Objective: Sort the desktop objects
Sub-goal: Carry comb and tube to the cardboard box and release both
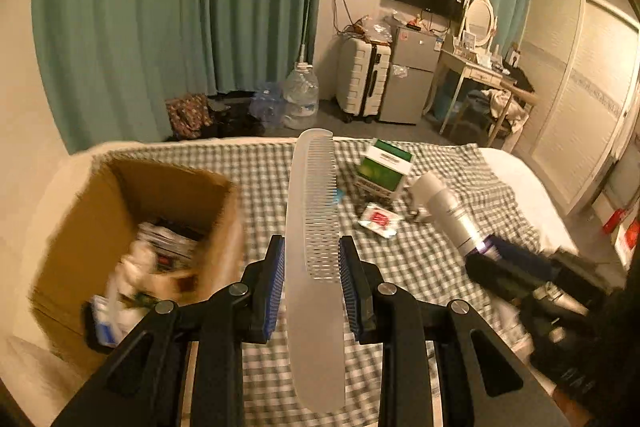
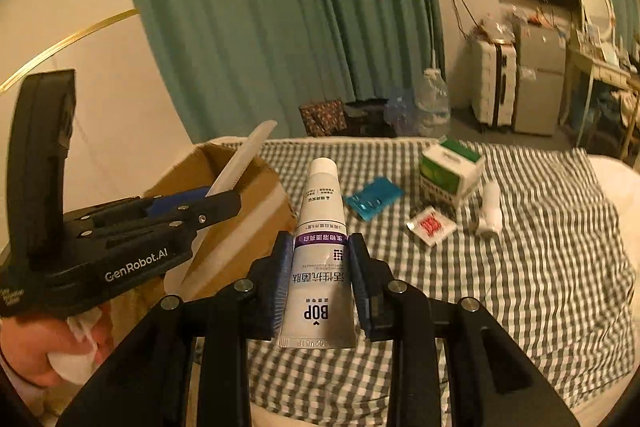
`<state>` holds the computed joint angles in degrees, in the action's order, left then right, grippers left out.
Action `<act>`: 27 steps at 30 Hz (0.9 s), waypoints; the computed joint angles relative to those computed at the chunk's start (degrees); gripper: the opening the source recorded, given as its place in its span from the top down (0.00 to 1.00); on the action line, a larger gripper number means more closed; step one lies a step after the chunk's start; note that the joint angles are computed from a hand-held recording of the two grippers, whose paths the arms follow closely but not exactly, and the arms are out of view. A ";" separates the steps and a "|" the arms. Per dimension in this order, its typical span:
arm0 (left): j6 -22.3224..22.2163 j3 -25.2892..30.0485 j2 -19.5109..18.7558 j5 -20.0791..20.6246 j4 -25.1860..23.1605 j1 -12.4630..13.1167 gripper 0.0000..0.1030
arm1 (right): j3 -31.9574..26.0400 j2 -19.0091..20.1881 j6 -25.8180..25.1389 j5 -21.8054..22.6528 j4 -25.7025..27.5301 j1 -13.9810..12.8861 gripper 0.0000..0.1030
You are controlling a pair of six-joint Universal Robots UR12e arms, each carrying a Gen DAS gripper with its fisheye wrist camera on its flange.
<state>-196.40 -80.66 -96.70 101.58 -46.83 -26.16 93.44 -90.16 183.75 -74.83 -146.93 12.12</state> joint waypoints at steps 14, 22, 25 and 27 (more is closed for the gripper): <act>0.49 -7.71 6.30 -0.76 2.54 7.85 0.74 | -9.38 7.64 1.03 5.75 3.05 6.21 0.73; 0.87 -13.10 8.60 -4.17 4.07 12.51 0.74 | -14.34 13.92 2.14 6.84 6.69 9.05 0.73; 1.41 -13.68 8.63 -4.72 3.66 13.51 0.74 | -15.61 15.56 2.60 6.42 7.71 9.81 0.73; 1.04 -14.37 8.79 -5.55 4.32 14.15 0.74 | -16.43 16.51 2.86 6.23 8.40 10.12 0.73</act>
